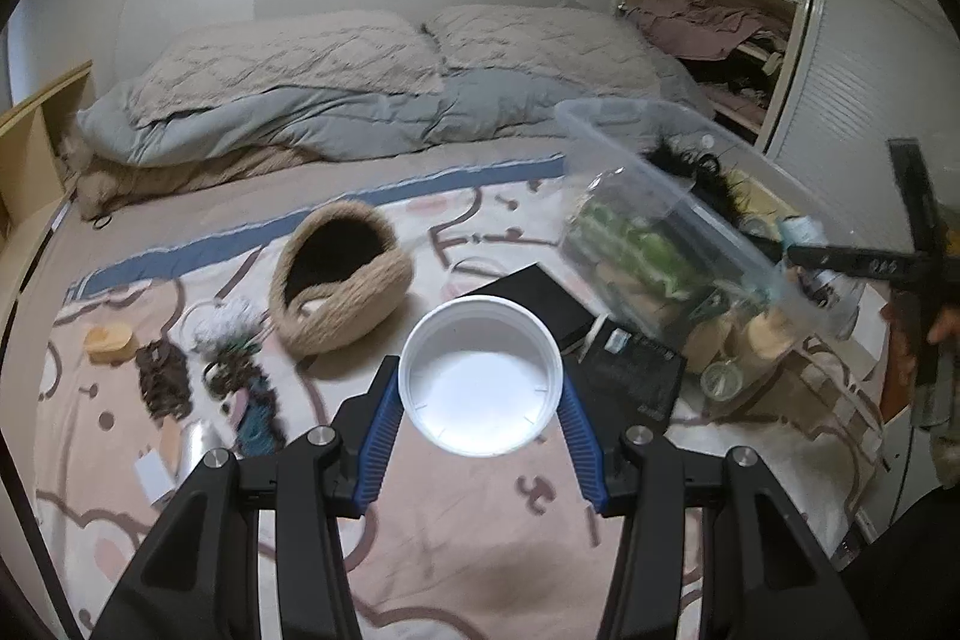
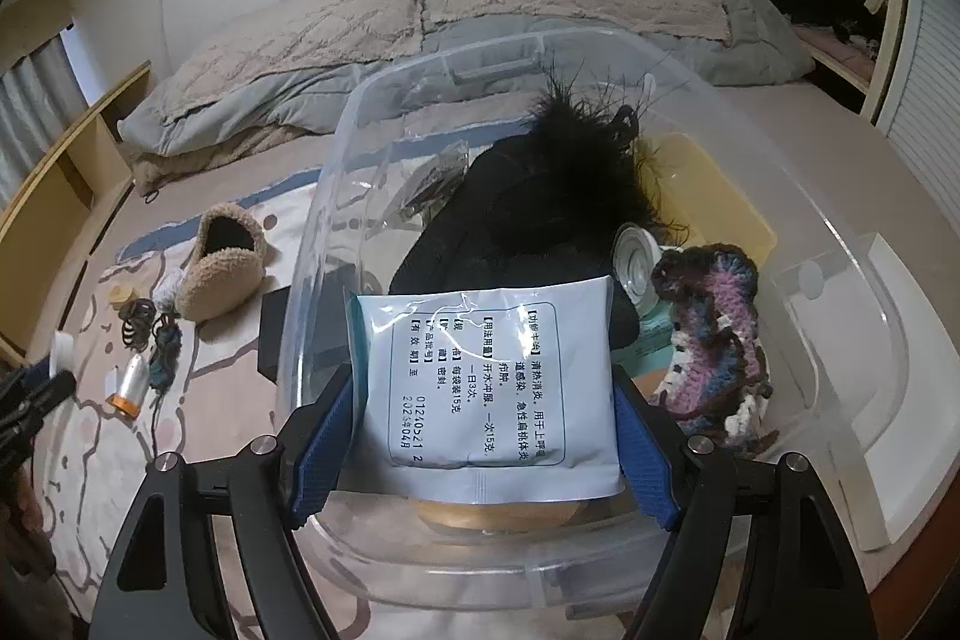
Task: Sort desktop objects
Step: 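Open the left tool over the bin while the right tool releases the packet into it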
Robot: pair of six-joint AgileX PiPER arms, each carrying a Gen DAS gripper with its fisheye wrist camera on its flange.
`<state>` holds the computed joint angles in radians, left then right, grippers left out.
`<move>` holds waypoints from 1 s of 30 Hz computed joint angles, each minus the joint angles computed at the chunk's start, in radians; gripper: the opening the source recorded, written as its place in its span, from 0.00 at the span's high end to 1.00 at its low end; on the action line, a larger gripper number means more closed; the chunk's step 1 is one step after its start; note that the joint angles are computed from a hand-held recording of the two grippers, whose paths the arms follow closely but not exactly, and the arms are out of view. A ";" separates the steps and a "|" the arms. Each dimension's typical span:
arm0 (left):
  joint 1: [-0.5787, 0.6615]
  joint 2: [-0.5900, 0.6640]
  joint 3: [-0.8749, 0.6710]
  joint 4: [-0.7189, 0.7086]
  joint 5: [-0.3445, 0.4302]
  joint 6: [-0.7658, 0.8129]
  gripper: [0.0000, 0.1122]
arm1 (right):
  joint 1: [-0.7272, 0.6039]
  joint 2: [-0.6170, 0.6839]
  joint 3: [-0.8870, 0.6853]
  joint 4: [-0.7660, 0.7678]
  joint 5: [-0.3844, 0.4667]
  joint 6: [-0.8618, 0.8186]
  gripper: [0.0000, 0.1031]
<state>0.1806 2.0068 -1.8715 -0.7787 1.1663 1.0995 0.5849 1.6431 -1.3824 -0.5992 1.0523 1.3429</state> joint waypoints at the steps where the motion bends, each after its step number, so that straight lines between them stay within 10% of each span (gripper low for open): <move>1: -0.014 -0.006 0.001 -0.004 0.001 -0.009 0.55 | -0.004 0.005 -0.001 0.006 -0.002 -0.008 0.24; 30: -0.395 0.024 -0.183 -0.009 0.001 -0.293 0.55 | 0.002 -0.122 0.121 -0.150 -0.016 0.143 0.09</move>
